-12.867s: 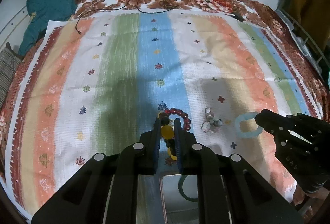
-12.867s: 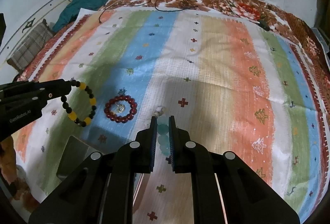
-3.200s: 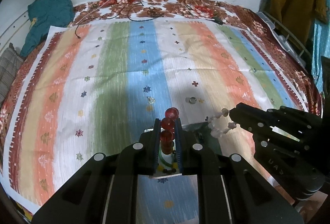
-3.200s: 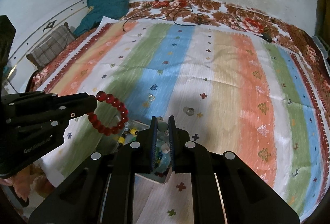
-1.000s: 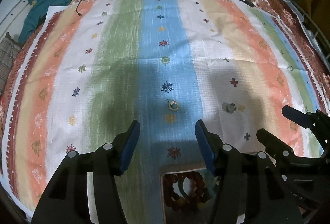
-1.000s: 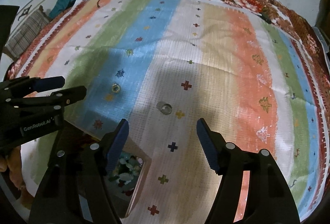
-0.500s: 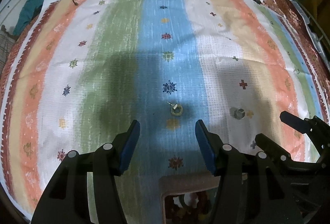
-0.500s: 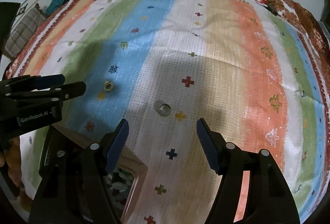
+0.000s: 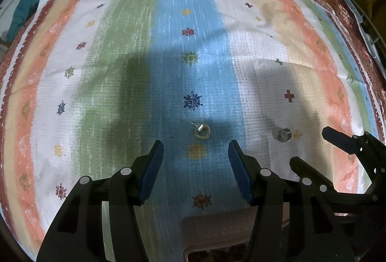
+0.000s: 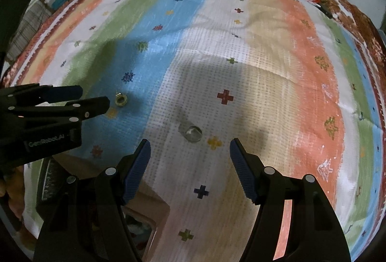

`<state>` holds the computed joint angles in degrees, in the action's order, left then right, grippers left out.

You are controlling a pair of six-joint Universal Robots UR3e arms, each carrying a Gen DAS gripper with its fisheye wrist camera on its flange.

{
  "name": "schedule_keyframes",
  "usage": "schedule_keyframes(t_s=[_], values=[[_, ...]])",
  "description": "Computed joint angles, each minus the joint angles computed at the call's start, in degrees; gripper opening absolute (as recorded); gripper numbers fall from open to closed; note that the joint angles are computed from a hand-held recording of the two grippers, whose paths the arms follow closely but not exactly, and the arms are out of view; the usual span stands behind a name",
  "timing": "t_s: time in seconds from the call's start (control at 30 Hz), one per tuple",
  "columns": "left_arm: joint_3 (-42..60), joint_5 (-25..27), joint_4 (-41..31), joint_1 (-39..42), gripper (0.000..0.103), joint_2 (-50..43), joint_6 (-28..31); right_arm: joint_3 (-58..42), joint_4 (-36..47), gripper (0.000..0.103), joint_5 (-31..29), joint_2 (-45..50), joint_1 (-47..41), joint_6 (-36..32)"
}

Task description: Organize jewelry

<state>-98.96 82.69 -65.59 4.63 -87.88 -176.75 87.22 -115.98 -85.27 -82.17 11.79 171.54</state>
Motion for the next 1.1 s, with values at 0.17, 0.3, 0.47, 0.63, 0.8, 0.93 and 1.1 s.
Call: schedule_keyframes(t_s=[0.17, 0.3, 0.47, 0.63, 0.8, 0.93, 1.1], values=[[0.78, -0.01, 0.21, 0.18, 0.056, -2.13, 0.35, -0.4, -0.2, 0.068, 0.29, 1.27, -0.57, -0.3], [1.74, -0.88, 0.01, 0.05, 0.051, -3.73, 1.01, -1.13, -0.2, 0.068, 0.28, 2.68, -0.54, -0.5], [2.96, -0.72, 0.38, -0.79, 0.05, -5.72, 1.46, -1.75, -0.36, 0.068, -0.2, 4.4, -0.35, -0.46], [4.67, -1.01, -0.19, -1.15, 0.044, -8.03, 1.41, -2.52, -0.3, 0.068, -0.27, 5.98, -0.23, -0.86], [5.96, -0.49, -0.48, -2.13, 0.042, -10.26, 1.82, -3.59, -0.05, 0.063, 0.21, 7.37, -0.39, -1.08], [7.57, -0.15, -1.43, -2.63, 0.038, -12.08, 2.06, -4.11, -0.51, 0.061, -0.52, 8.78, 0.24, -0.45], [8.78, 0.53, -2.13, -3.31, 0.036, -13.36, 2.49, -4.97, -0.68, 0.055, -1.01, 9.89, 0.73, 0.78]])
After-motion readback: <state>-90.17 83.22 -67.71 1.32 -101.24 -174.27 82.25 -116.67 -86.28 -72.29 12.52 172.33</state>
